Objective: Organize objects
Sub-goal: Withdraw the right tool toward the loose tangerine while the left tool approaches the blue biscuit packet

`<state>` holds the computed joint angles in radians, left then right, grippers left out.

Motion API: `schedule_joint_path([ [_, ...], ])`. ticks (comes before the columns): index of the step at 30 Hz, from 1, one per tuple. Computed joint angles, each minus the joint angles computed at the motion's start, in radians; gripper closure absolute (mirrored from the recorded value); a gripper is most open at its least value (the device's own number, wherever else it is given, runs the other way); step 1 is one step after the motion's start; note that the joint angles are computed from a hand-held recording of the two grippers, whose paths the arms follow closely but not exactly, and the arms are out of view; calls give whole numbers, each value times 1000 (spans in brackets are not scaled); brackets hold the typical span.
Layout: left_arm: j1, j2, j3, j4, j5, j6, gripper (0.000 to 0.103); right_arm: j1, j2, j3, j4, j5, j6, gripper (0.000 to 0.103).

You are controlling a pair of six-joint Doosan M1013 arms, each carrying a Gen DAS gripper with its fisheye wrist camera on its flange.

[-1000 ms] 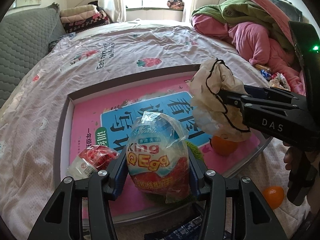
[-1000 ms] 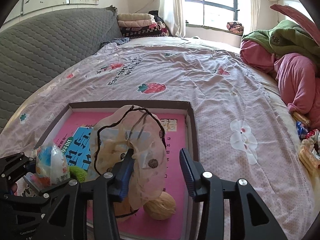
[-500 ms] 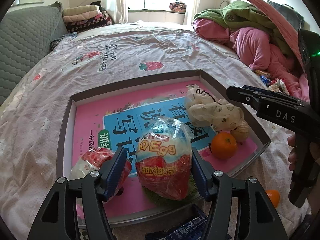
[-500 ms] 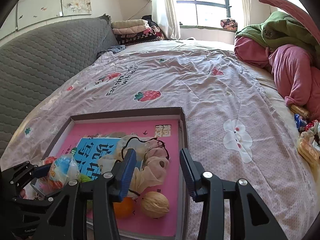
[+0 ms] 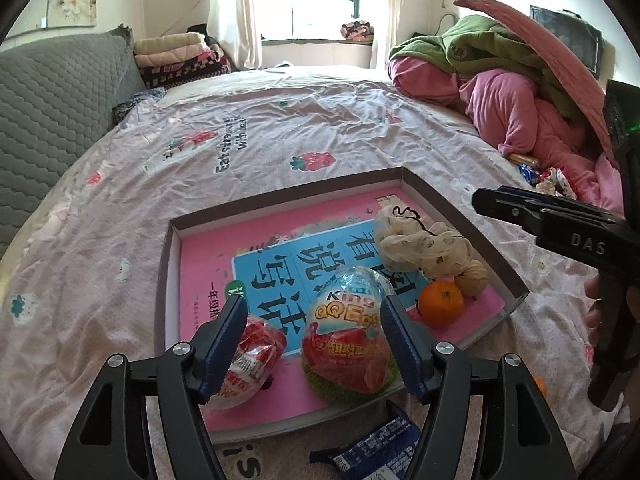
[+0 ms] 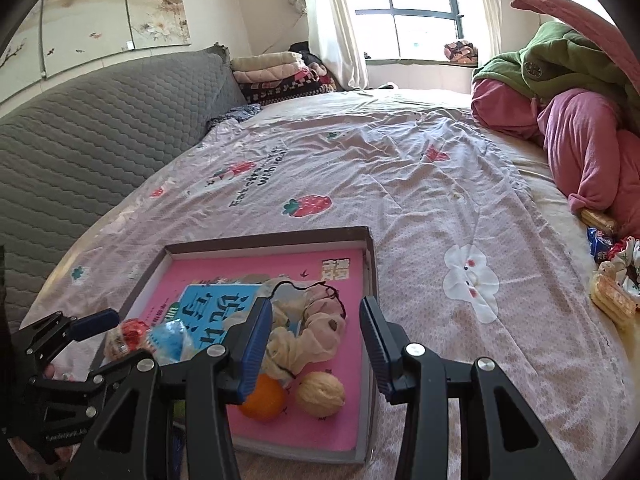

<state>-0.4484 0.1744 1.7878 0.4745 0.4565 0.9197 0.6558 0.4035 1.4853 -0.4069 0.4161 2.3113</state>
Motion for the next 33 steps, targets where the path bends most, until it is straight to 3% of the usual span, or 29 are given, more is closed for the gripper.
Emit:
schedule_joint_path([
  [13,-22,-50,51,47,-8,-59,32,15,-59,61,-26,-14,-13,53],
  [22,-34,-78,89,-10,-20,-25,32,25,-94,105,-14,-31,-44,53],
  [33,-52,-78,94,-38,-9,-16,32,34,-106,130,131,-59,-164,52],
])
